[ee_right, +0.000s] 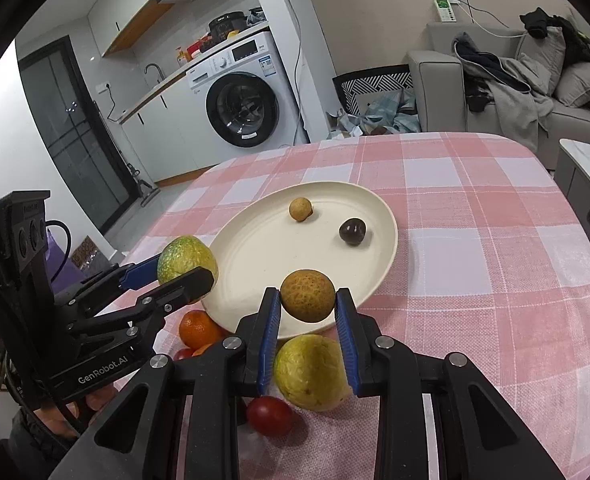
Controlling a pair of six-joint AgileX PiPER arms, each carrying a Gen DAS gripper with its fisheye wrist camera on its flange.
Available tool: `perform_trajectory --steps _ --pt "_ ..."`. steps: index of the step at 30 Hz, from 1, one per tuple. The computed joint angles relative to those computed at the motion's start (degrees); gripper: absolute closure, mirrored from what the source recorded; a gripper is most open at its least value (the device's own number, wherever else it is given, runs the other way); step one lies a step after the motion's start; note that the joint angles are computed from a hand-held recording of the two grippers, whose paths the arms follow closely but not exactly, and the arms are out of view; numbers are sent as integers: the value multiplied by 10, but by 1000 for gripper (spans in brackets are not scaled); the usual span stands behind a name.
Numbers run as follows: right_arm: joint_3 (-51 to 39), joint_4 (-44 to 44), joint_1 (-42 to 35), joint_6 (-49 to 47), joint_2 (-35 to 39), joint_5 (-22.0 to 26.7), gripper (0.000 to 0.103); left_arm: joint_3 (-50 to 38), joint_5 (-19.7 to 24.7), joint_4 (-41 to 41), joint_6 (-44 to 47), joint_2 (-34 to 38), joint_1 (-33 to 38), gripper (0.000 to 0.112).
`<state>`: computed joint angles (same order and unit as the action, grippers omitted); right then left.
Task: Organize fruits
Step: 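Carry the lime with the left tool while the right tool carries the brown fruit, release both onto the plate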
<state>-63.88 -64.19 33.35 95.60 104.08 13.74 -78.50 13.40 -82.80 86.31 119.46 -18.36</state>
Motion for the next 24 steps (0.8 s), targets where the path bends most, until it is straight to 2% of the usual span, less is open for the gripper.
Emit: perform_trajectory --steps 5,13,16,21,23,24 --pt "-34 148 -16 -154 22 -7 74 -39 8 103 -107 26 3 66" --pt "-91 310 -22 -326 61 29 74 -84 7 219 -219 58 -3 65" --pt "-103 335 -23 -351 72 36 74 -92 9 248 -250 64 -3 65" --pt "-104 330 -23 -343 76 34 74 -98 7 307 -304 70 -7 65" --pt "-104 320 -22 -333 75 38 70 -90 0 287 -285 65 -7 65" --pt "-103 312 -22 -327 73 38 63 -78 -9 246 -245 58 -6 65"
